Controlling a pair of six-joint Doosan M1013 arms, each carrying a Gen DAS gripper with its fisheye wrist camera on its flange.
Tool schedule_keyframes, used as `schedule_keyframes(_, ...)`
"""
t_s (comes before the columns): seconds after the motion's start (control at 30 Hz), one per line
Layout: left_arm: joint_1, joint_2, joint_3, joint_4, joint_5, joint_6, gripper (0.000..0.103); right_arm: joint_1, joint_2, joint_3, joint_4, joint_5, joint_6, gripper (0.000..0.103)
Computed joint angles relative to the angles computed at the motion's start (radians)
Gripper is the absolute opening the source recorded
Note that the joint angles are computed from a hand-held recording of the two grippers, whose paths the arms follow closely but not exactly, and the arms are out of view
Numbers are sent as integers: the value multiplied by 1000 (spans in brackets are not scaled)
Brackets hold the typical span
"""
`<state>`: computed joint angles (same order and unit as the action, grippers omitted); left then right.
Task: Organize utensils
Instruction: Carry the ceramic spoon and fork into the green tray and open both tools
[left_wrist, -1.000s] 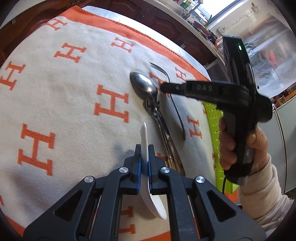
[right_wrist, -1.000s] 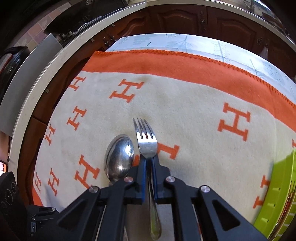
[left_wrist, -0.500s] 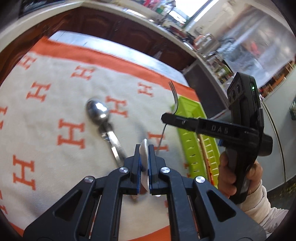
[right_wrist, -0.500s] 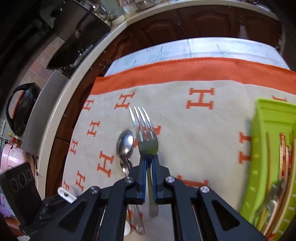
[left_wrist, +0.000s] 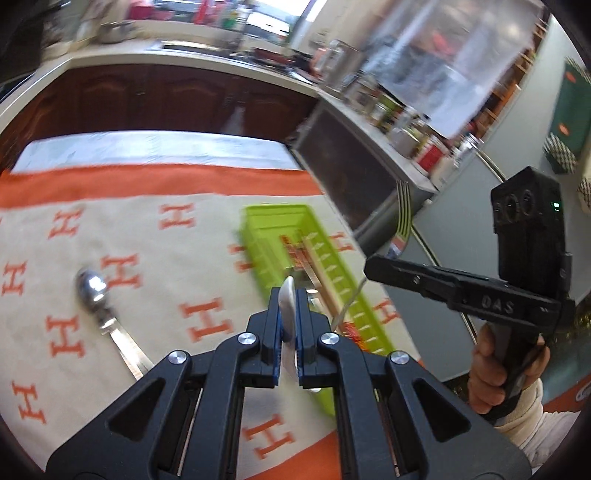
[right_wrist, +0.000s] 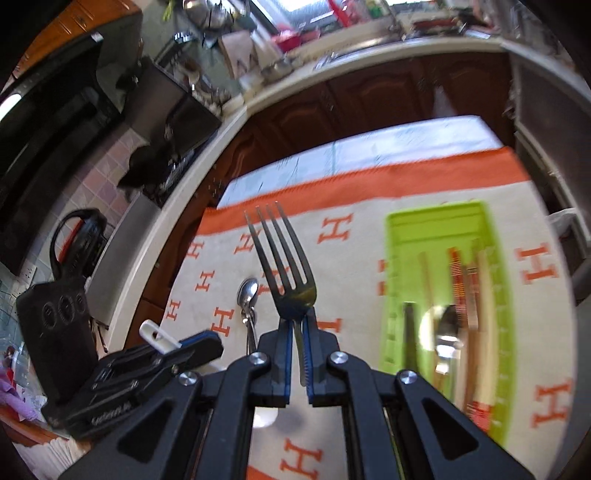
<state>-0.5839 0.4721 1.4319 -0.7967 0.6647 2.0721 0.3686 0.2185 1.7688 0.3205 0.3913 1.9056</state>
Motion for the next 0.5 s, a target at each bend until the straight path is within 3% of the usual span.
schedule_keyframes(0.23, -76, 66, -113, 124, 115, -44, 3, 0, -103, 46, -294, 95, 248, 5)
schedule_keyframes(0.33, -104, 115, -173, 228, 181, -117, 3, -10, -115, 56, -335, 153, 285, 5)
schedule_keyframes(0.5, -128, 168, -220, 394, 213, -230, 3, -30, -91, 60, -308, 225, 250, 5)
